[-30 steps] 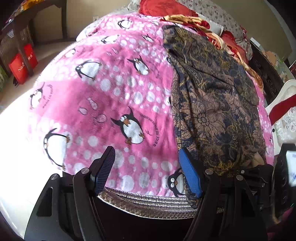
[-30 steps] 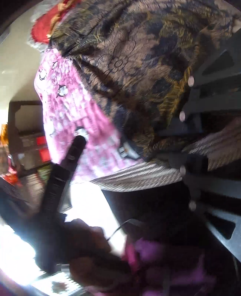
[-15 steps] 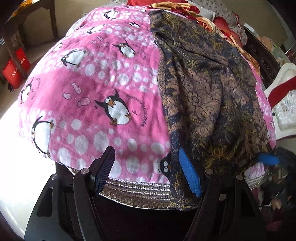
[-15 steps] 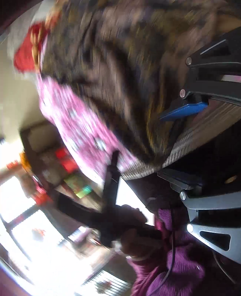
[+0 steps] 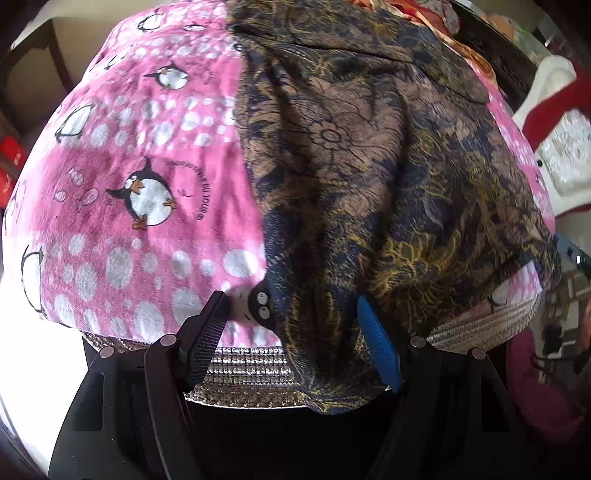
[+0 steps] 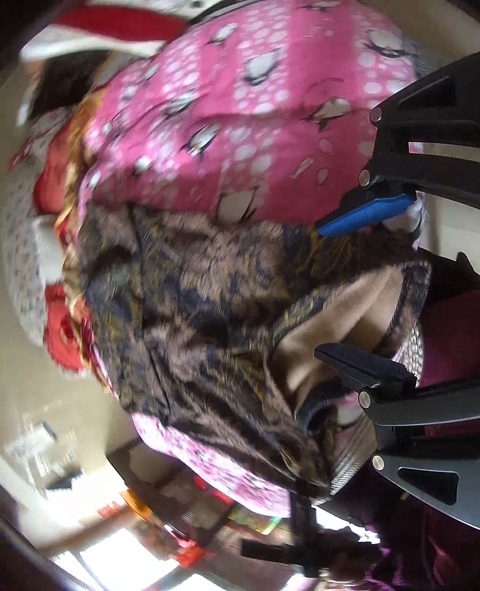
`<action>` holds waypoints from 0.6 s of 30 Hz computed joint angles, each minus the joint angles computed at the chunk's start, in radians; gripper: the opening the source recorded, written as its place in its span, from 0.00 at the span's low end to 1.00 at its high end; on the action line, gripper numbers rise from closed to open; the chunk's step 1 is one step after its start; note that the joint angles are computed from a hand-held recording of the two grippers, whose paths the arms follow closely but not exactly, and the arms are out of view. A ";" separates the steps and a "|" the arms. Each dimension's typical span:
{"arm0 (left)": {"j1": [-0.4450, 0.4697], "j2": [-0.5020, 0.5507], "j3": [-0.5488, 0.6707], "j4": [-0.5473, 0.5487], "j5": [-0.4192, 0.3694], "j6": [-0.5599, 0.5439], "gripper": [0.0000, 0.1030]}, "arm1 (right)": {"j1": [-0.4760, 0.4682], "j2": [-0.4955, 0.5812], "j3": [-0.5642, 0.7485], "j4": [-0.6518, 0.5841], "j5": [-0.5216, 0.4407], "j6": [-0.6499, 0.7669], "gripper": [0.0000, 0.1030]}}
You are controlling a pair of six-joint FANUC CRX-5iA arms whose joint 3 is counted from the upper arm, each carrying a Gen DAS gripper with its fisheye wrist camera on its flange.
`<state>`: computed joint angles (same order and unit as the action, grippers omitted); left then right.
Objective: Fold small clothes
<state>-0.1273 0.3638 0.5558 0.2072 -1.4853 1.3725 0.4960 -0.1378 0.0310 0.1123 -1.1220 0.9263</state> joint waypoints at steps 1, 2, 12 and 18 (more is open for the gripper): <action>-0.003 0.001 0.000 -0.001 -0.002 -0.005 0.70 | -0.017 -0.011 -0.015 -0.015 0.016 -0.023 0.56; -0.005 0.003 0.001 -0.002 0.002 0.000 0.70 | -0.027 -0.022 -0.028 -0.030 0.034 -0.028 0.56; -0.004 0.030 0.031 0.067 0.001 -0.101 0.09 | 0.069 -0.059 -0.073 0.034 -0.002 0.118 0.02; 0.022 0.014 0.030 0.067 -0.025 -0.117 0.09 | 0.009 -0.154 -0.133 0.022 -0.081 0.046 0.03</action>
